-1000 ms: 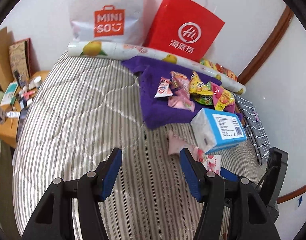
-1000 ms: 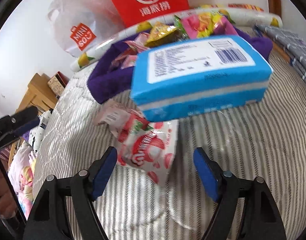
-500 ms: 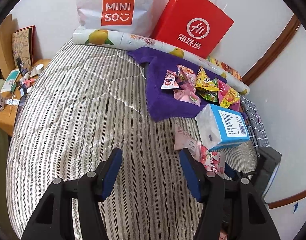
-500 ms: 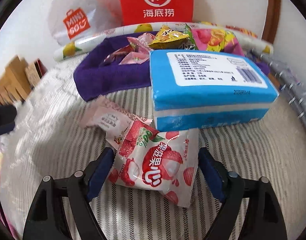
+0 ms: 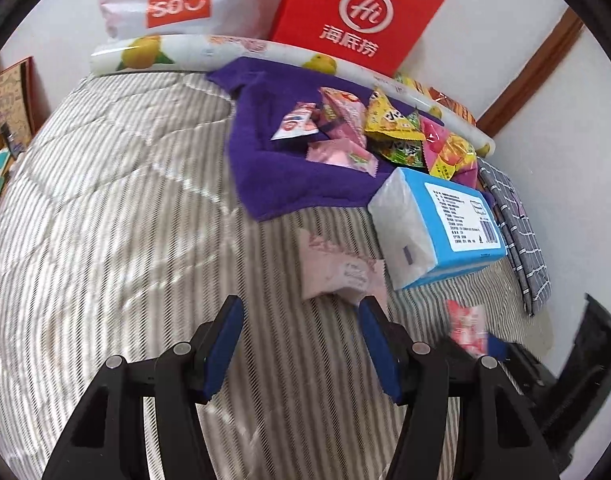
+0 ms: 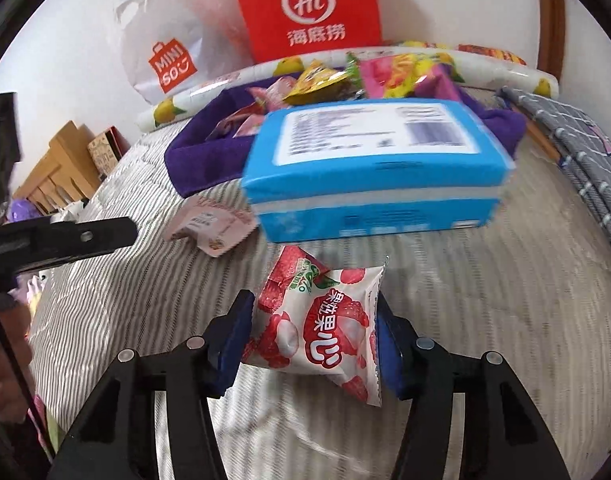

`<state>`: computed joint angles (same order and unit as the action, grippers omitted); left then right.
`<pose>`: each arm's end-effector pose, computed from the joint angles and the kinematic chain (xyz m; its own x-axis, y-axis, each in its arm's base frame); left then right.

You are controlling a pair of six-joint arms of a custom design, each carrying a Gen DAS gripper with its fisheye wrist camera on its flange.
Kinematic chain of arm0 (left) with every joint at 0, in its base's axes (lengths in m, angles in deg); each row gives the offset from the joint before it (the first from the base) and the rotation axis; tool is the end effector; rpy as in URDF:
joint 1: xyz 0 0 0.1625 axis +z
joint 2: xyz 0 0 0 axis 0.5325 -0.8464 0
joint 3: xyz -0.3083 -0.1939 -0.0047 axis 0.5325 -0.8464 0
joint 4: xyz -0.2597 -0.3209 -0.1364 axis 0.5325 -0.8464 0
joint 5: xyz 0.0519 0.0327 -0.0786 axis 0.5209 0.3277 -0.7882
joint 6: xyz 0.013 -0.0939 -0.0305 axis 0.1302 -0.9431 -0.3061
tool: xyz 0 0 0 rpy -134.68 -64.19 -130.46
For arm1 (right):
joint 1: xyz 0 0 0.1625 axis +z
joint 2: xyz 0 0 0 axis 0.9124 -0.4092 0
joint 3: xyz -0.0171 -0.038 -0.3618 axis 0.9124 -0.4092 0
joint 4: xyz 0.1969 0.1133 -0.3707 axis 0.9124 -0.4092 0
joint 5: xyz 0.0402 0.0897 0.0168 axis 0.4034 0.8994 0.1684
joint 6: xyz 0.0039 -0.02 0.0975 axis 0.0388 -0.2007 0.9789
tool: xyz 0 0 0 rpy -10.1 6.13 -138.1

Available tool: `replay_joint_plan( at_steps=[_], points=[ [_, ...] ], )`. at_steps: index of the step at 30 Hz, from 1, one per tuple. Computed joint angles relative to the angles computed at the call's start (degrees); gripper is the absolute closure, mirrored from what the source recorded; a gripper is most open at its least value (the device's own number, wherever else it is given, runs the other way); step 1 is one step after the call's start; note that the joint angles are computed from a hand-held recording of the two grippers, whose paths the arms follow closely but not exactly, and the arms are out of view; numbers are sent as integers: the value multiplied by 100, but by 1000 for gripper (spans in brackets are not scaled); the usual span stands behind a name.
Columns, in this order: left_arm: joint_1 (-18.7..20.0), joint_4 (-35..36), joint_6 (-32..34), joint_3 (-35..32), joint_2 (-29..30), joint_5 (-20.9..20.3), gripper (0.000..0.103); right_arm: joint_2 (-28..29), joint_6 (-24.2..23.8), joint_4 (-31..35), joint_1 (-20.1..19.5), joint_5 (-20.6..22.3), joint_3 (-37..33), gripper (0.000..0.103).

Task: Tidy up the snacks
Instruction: 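Grasp the pink lychee packet with the right tool while the left grasps the pink pastry packet, then carry the lychee and pastry packets up and over the purple towel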

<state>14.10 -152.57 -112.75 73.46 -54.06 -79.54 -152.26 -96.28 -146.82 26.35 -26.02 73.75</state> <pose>-0.3044 -0.6041 0.1296 -0.8897 -0.0592 -0.4527 0.1799 0.8658 -0.4668 0.1230 -0.5897 0.2297 -0.8055 -0.2745 0.5252 -0.5058 0.7802 -0.3681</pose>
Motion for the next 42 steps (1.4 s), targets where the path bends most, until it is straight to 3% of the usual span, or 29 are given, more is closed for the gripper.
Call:
replay_joint_plan(
  at_steps=[5, 10, 15, 23, 38, 42],
  points=[
    [87, 65, 299, -393, 368, -113, 45, -220, -607, -527, -189, 21, 43, 46],
    [157, 267, 442, -747, 719, -160, 45, -231, -1000, -591, -417, -87, -183, 46],
    [62, -101, 841, -748, 968, 327, 40, -99, -1402, -899, -562, -168, -365, 45],
    [-170, -340, 1399, -697, 1321, 1352, 39, 53, -1307, -873, -692, -77, -527, 45],
    [-132, -621, 1377, -649, 1302, 1209, 39, -10, -968, -604, -829, 201, -600, 45],
    [-176, -220, 1394, -817, 1425, 1322, 26, 96, -1048, -735, -777, 37, -643, 45]
  ],
)
